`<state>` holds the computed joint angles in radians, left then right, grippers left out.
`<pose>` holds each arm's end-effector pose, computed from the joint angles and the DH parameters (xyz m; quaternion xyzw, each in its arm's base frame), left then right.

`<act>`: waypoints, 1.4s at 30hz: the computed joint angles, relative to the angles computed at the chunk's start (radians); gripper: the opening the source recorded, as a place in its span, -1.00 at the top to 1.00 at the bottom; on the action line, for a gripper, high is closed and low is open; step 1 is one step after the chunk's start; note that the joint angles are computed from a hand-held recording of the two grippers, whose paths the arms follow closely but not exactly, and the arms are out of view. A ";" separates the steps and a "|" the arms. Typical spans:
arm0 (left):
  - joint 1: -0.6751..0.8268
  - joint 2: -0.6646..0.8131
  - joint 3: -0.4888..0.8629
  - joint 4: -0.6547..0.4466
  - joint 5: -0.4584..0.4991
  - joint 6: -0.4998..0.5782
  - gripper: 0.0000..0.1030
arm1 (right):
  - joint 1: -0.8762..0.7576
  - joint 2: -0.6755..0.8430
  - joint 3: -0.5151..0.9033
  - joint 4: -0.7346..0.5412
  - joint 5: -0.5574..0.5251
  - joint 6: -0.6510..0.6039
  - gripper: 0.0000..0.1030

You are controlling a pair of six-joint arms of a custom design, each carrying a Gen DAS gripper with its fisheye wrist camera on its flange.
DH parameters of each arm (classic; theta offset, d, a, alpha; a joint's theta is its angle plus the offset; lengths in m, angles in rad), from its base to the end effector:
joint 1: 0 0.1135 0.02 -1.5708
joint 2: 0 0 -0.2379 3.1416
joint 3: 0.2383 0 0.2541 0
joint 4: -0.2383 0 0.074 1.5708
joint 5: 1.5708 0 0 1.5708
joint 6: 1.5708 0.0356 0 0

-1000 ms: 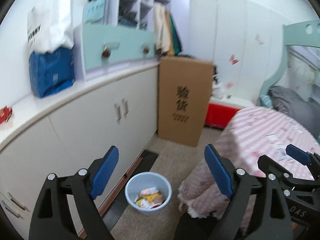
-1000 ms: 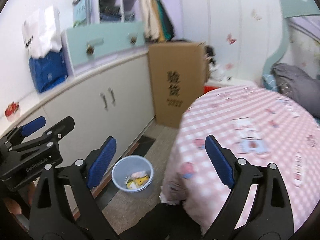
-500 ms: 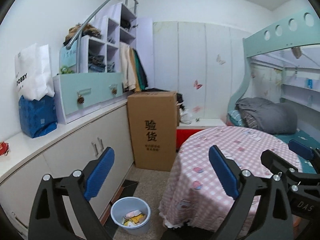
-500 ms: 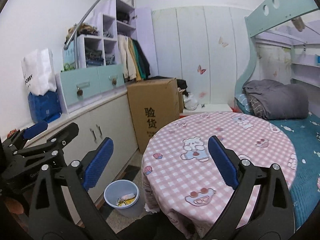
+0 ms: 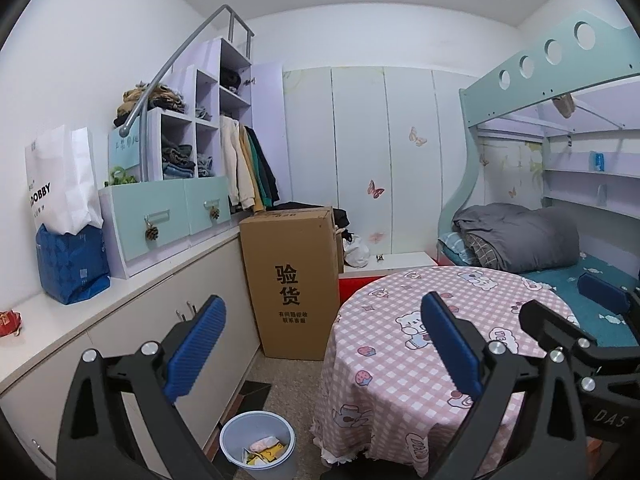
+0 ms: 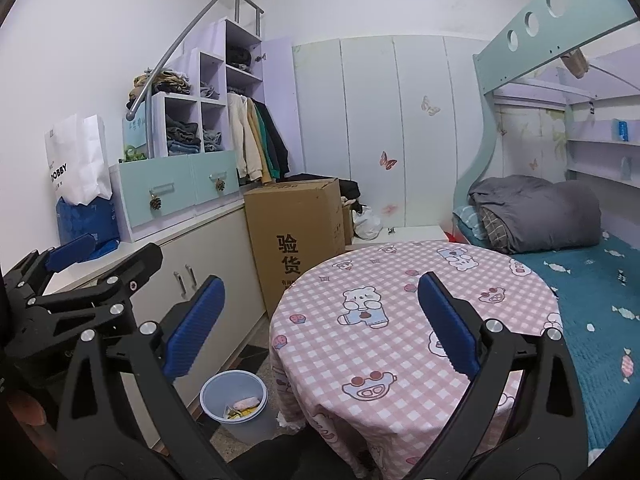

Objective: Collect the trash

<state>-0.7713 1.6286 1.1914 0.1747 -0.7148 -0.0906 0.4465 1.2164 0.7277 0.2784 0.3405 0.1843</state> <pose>0.2889 -0.2483 0.2746 0.0475 0.7718 0.0141 0.6339 0.2656 0.1140 0.2512 0.0055 0.7735 0.0671 0.6302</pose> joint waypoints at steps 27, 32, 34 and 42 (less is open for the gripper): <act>0.000 -0.001 0.011 -0.036 0.018 -0.039 -0.87 | -0.001 -0.041 -0.014 -0.031 -0.001 0.009 -0.85; 0.003 0.004 0.014 -0.036 0.022 -0.035 -0.87 | -0.009 -0.035 -0.009 -0.035 -0.014 0.009 -0.85; 0.004 0.008 0.017 -0.037 0.023 -0.032 -0.87 | -0.012 -0.034 -0.008 -0.036 -0.017 0.009 -0.85; 0.009 0.004 0.010 -0.029 0.025 -0.027 -0.87 | -0.014 -0.026 -0.004 -0.033 -0.020 0.009 -0.85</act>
